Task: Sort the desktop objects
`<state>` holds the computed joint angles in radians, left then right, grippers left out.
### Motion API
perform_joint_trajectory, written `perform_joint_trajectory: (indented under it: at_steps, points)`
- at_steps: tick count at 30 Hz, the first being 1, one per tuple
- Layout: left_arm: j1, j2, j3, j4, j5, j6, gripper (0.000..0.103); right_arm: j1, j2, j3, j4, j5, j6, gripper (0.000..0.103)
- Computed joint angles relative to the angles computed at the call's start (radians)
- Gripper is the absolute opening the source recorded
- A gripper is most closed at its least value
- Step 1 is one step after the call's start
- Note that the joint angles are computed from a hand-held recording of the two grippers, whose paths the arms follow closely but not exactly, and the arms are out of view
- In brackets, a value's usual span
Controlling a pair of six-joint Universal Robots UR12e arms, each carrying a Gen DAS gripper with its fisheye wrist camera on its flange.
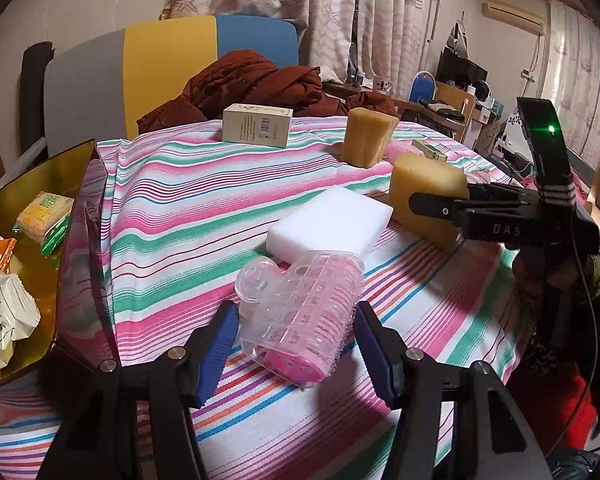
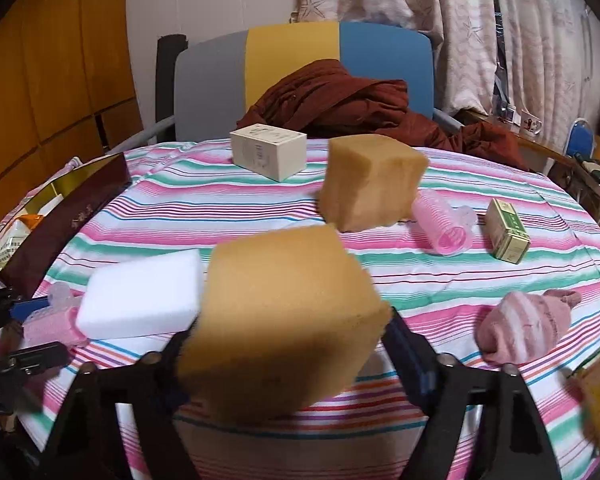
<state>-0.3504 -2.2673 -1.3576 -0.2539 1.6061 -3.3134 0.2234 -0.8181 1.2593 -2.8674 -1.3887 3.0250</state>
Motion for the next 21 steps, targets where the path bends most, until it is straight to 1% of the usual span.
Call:
perform_joint_trajectory:
  at_steps: [1, 2, 6, 10, 14, 19, 21]
  points:
    - [-0.001, 0.001, -0.001, 0.001, 0.003, 0.000, 0.059, 0.002, -0.001, 0.003, -0.005, -0.008, 0.003, 0.074]
    - [-0.001, 0.002, -0.003, 0.006, 0.004, 0.001, 0.054, 0.005, -0.002, 0.006, -0.010, -0.016, 0.006, 0.073]
    - [-0.002, 0.009, -0.014, 0.032, 0.002, 0.007, 0.054, 0.010, -0.013, 0.025, -0.026, -0.045, 0.047, 0.070]
    - [0.000, 0.020, -0.032, 0.070, -0.002, -0.006, 0.054, 0.008, -0.031, 0.054, -0.052, -0.055, 0.095, 0.069]
    - [-0.001, 0.032, -0.047, 0.096, 0.004, -0.012, 0.054, 0.003, -0.057, 0.091, -0.090, -0.026, 0.135, 0.068]
    - [-0.003, 0.052, -0.064, 0.114, 0.034, -0.020, 0.054, 0.011, -0.072, 0.105, -0.116, 0.005, 0.132, 0.068]
    - [-0.003, 0.066, -0.075, 0.122, 0.062, -0.026, 0.054, 0.019, -0.073, 0.097, -0.122, 0.037, 0.116, 0.068]
